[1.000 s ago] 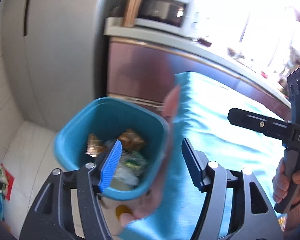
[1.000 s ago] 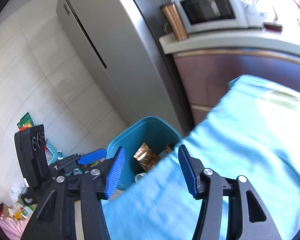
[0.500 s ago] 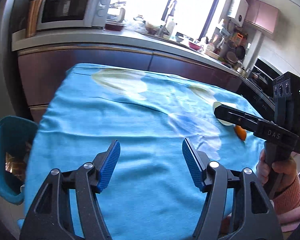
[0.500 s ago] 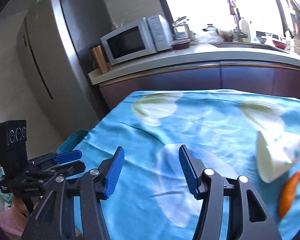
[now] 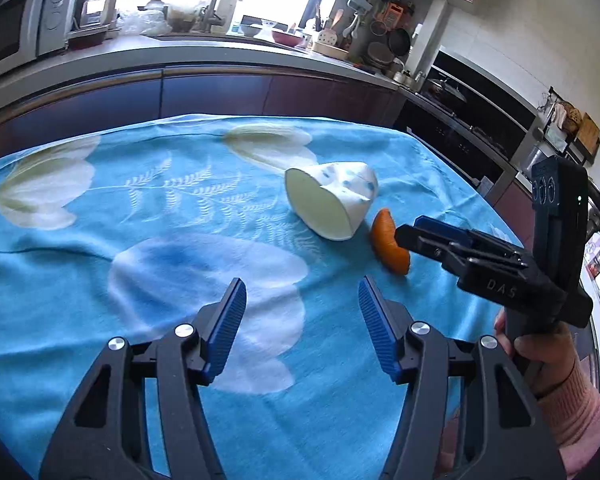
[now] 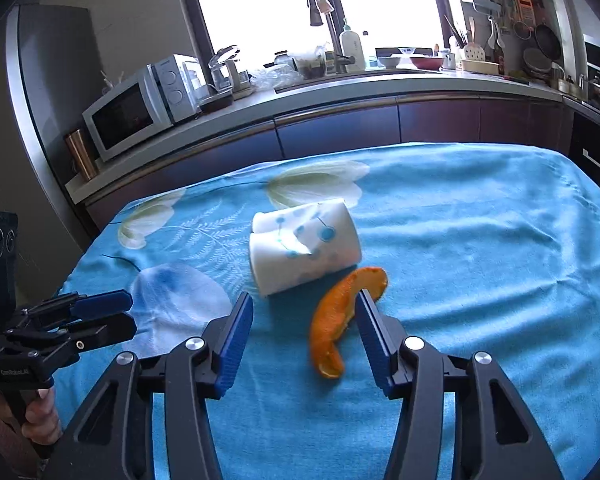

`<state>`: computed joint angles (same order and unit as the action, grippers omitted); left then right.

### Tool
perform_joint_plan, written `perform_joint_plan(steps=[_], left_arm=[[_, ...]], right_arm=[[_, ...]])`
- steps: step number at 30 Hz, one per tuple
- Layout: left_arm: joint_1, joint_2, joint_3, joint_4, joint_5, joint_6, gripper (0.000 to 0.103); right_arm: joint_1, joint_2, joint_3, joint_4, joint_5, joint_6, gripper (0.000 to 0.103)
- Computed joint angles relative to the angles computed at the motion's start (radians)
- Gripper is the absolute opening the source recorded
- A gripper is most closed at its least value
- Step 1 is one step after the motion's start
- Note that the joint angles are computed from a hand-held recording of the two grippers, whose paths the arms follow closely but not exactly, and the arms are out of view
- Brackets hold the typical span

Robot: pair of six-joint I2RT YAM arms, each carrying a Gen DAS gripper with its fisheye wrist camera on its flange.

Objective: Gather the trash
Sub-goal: 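Grasp the white paper cup rim with the left tool while the right grasps the orange peel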

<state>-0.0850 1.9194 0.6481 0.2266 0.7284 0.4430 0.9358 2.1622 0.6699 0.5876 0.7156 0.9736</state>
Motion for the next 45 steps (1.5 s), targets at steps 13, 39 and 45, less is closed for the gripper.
perform_joint_plan(steps=[13, 39, 45], left_arm=[[-0.241, 0.118, 0.183, 0.009, -0.121, -0.172, 0.045], [-0.135, 0.047, 0.139, -0.005, -0.088, -0.159, 0.004], [0.006, -0.024, 0.089, -0.046, -0.047, -0.089, 0.004]], right_arm=[[-0.035, 0.072, -0.055, 0.15, -0.084, -0.002, 0.032], [-0.018, 0.069, -0.043, 0.255, -0.13, -0.081, 0.002], [0.002, 0.068, 0.007, 0.245, -0.142, -0.122, 0.002]])
